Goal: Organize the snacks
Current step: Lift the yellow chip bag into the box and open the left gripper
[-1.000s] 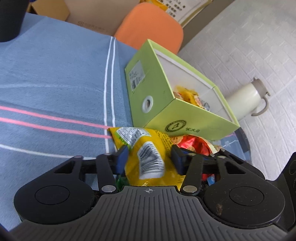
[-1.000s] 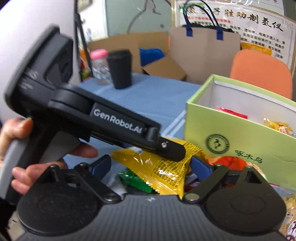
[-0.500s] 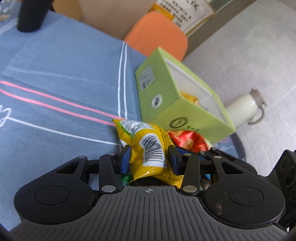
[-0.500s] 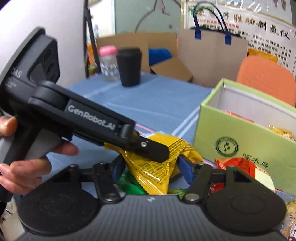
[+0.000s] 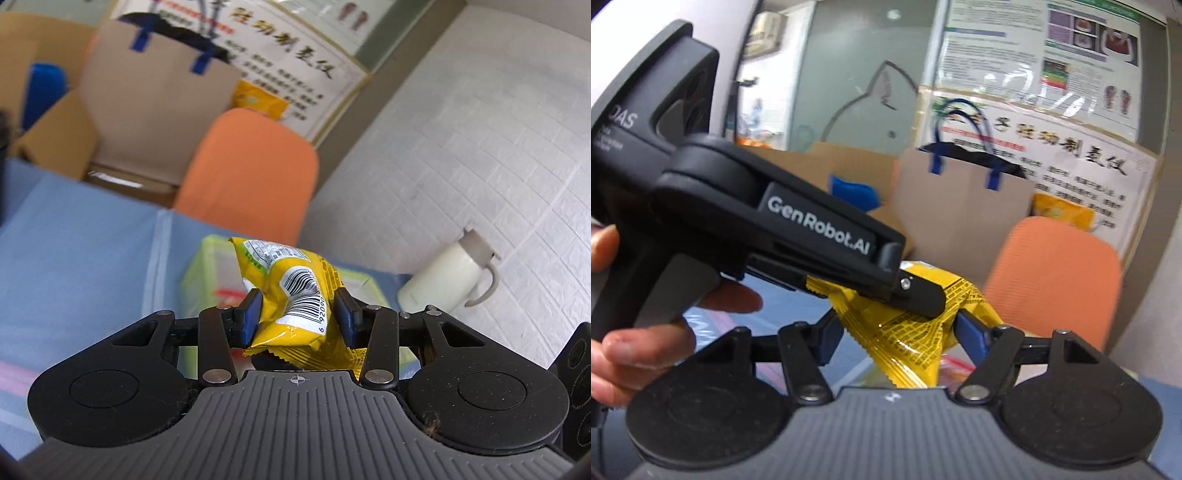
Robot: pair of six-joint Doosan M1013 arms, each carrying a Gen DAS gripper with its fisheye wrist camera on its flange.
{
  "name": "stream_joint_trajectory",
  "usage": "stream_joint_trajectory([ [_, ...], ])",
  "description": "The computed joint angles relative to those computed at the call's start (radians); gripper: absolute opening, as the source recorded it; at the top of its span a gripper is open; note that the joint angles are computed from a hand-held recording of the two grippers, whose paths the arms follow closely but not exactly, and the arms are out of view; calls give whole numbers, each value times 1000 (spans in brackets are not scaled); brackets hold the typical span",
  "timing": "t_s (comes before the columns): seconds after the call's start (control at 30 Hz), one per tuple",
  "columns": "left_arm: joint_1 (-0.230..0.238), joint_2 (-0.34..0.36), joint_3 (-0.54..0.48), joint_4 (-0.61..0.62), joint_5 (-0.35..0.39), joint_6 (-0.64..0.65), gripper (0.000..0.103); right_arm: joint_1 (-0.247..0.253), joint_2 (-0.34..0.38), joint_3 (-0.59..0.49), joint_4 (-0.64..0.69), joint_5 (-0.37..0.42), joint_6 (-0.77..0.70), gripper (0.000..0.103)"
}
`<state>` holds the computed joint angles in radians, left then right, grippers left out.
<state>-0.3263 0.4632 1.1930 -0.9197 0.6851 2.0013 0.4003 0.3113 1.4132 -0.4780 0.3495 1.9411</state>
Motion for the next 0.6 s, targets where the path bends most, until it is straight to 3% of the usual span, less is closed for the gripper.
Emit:
stream_joint_trajectory([
  [0.2,-41,110,-146,160,41,-112,24,-59,59,-59,243,81,-202,74],
  [0.3,-45,141,-175,224,53,-148,33,-75,91,-89,334,115,-273,73],
  [0.4,-40,128,-158,239,31,-147,49,-72,70,-65,237,77,-180,75],
  [0.53,-19,42,-41,57,-41,54,67,-54,-14,44,-50,-29,94,93],
  [0.6,-14,1,14,10,-60,109,68,-35,-52,96,-211,-38,257,93],
])
